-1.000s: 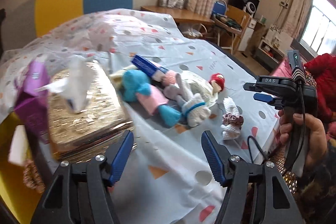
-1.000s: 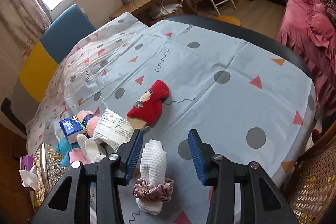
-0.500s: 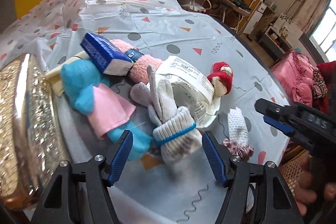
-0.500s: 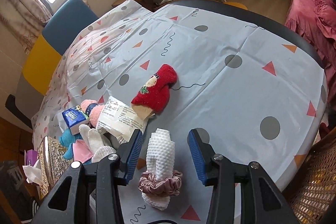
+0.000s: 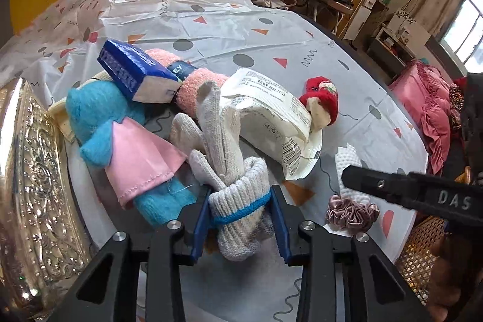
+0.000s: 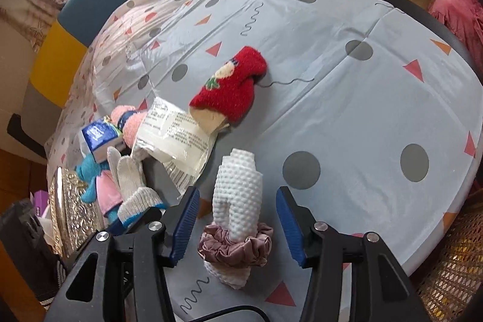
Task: Organize soft objects
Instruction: 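Grasp the knit glove with the left gripper while the right gripper grasps the white towel, then lower the knit glove into the gold tray and open the left gripper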
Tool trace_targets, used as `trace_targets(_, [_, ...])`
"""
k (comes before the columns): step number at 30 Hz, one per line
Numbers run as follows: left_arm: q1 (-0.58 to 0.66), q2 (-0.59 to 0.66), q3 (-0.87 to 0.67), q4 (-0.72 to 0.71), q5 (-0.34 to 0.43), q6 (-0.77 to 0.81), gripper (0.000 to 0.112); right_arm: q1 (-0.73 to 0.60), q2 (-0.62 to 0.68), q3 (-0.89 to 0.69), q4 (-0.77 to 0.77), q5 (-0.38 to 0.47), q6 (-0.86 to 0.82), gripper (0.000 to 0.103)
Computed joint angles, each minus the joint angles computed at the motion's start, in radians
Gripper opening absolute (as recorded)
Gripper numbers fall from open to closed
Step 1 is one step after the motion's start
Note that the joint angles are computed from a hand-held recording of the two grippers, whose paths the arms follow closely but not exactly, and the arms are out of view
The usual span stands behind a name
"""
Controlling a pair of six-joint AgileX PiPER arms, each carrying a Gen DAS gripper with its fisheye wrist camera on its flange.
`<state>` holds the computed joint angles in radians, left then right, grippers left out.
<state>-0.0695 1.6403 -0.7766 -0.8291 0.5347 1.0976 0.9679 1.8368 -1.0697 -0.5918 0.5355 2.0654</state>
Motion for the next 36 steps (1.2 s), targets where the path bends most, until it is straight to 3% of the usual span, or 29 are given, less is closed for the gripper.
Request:
trace_targets(4, [0.046,-0.049,-0.049,0.009,0.079,-0.035,0.038,-0.009,0.057,-0.084,0.14,0.04,-0.223,0.053])
trace_targets(10, [0.15,-0.067,-0.236,0.038,0.183,-0.119,0.038,-0.019,0.103,-0.136,0.248,0.055,-0.375,0.053])
trace_targets(21, [0.591,0.102,-0.679,0.025,0.334,-0.191,0.038,0.017,0.189,-0.29,0.252,0.232,-0.522,0.048])
trace_targets(27, [0.845,0.253,-0.827,0.024,0.374,-0.163,0.038,0.031,0.217,-0.336,0.257,0.284,-0.56,0.048])
trace_targets(36, [1.052,0.404,-0.773,0.077,0.323,-0.102,0.039,0.051,0.295,-0.443,0.255,0.373,-0.596,0.049])
